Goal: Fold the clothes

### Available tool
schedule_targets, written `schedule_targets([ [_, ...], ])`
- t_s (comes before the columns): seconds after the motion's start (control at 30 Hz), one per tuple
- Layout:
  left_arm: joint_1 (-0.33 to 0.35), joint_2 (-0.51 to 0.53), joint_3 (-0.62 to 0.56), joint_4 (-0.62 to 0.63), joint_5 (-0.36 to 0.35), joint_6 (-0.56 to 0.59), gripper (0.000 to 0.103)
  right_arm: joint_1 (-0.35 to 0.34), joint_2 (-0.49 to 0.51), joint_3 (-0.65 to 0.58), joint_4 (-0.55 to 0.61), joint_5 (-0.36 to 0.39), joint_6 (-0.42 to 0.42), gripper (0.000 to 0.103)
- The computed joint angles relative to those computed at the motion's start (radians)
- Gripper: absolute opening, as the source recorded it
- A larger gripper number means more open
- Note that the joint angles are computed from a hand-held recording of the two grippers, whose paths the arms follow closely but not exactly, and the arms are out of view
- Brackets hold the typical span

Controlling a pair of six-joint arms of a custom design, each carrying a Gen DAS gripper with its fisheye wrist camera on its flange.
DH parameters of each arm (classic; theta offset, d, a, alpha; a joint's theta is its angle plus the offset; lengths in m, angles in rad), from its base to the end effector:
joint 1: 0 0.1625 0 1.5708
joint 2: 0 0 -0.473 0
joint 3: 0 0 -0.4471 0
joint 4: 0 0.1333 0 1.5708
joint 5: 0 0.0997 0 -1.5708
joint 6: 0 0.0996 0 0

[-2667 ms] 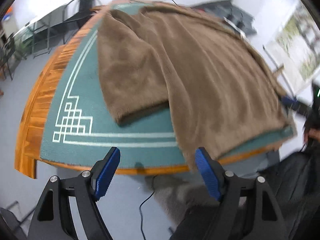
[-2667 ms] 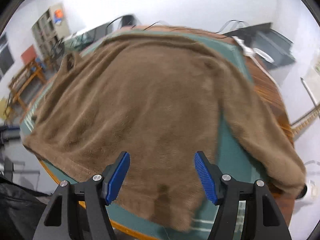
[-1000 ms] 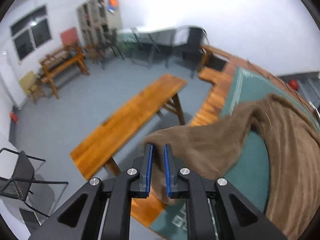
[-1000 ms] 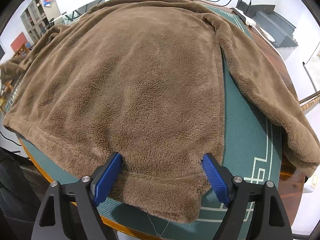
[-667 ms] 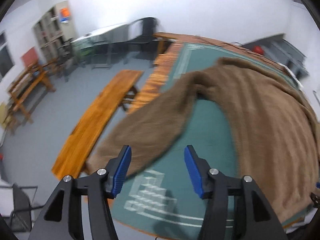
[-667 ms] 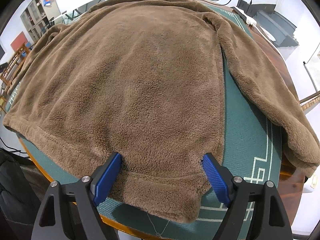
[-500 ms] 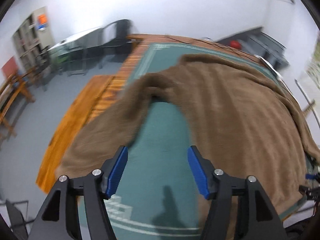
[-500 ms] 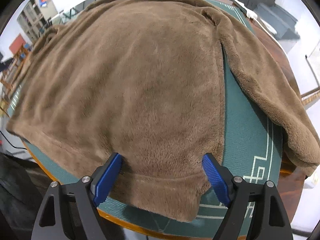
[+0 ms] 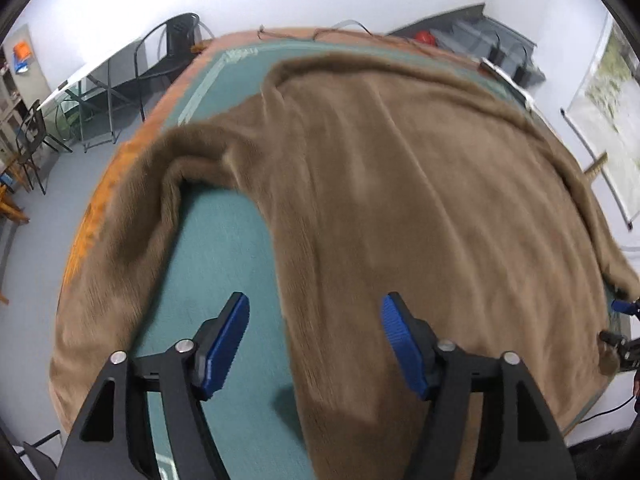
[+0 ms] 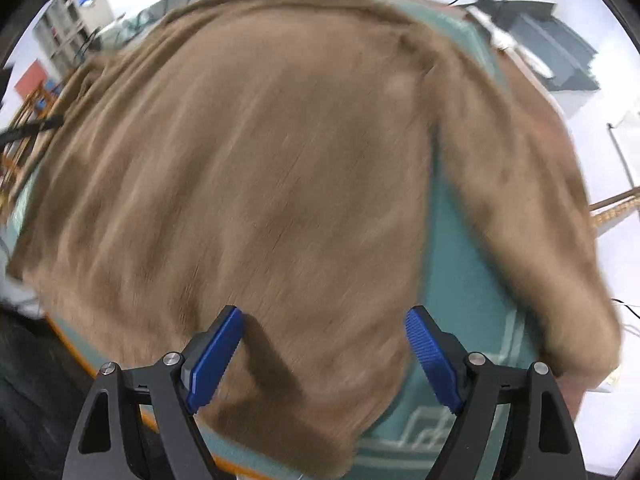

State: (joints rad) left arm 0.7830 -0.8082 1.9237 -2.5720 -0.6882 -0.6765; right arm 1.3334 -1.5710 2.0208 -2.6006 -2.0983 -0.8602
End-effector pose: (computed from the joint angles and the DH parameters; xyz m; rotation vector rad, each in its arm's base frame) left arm -0.2877 -0.5830 0.0287 0.1930 2.3293 -0.6383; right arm -0.0445 -0.5377 0.4238 0.5485 -2.3322 0.2716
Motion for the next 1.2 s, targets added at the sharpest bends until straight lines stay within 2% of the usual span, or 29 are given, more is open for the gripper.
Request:
schedule_targets([
  [0.17, 0.048, 0.033, -0.104, -0.007, 0.033, 0.090, 0.080, 0.056, 0.155, -0.213, 0.017, 0.102, 0.180, 0.086],
  [0.27, 0.074, 0.065, -0.175, 0.001, 0.066, 0.157, 0.080, 0.093, 0.280, -0.336, 0.041, 0.154, 0.222, 0.086],
  [0.3, 0.085, 0.075, -0.201, 0.005, 0.075, 0.182, 0.080, 0.107, 0.339, -0.377, 0.044, 0.150, 0.238, 0.086],
  [0.4, 0.119, 0.108, -0.284, 0.018, 0.097, 0.246, 0.080, 0.119, 0.490, -0.492, 0.062, 0.108, 0.289, 0.086],
  [0.43, 0.134, 0.120, -0.318, 0.017, 0.098, 0.267, 0.080, 0.109, 0.506, -0.516, 0.070, 0.097, 0.296, 0.086],
  [0.5, 0.163, 0.131, -0.365, 0.023, 0.080, 0.290, 0.080, 0.104, 0.559, -0.565, 0.040, 0.035, 0.314, 0.086],
  [0.57, 0.194, 0.149, -0.420, 0.060, 0.065, 0.284, 0.080, 0.099, 0.613, -0.617, -0.013, -0.064, 0.309, 0.086],
  [0.63, 0.221, 0.168, -0.467, 0.095, 0.054, 0.283, 0.080, 0.084, 0.642, -0.649, -0.077, -0.092, 0.262, 0.086],
  [0.7, 0.244, 0.194, -0.510, 0.120, 0.047, 0.298, 0.080, 0.078, 0.660, -0.690, -0.076, -0.106, 0.269, 0.085],
  [0.77, 0.265, 0.225, -0.556, 0.161, 0.049, 0.308, 0.080, 0.087, 0.712, -0.743, -0.164, -0.189, 0.221, 0.085],
  [0.8, 0.273, 0.240, -0.576, 0.178, 0.052, 0.311, 0.080, 0.085, 0.731, -0.776, -0.168, -0.209, 0.227, 0.087],
  [0.9, 0.291, 0.272, -0.611, 0.186, 0.061, 0.327, 0.083, 0.071, 0.746, -0.839, -0.061, -0.180, 0.324, 0.089],
  [0.97, 0.296, 0.278, -0.607, 0.131, 0.072, 0.360, 0.087, 0.080, 0.756, -0.840, -0.084, -0.205, 0.292, 0.089],
  [1.07, 0.295, 0.269, -0.600, 0.129, 0.065, 0.352, 0.088, 0.096, 0.752, -0.808, -0.125, -0.232, 0.257, 0.089],
  [1.2, 0.263, 0.240, -0.537, 0.088, 0.075, 0.362, 0.088, 0.114, 0.645, -0.663, -0.127, -0.109, 0.240, 0.089],
])
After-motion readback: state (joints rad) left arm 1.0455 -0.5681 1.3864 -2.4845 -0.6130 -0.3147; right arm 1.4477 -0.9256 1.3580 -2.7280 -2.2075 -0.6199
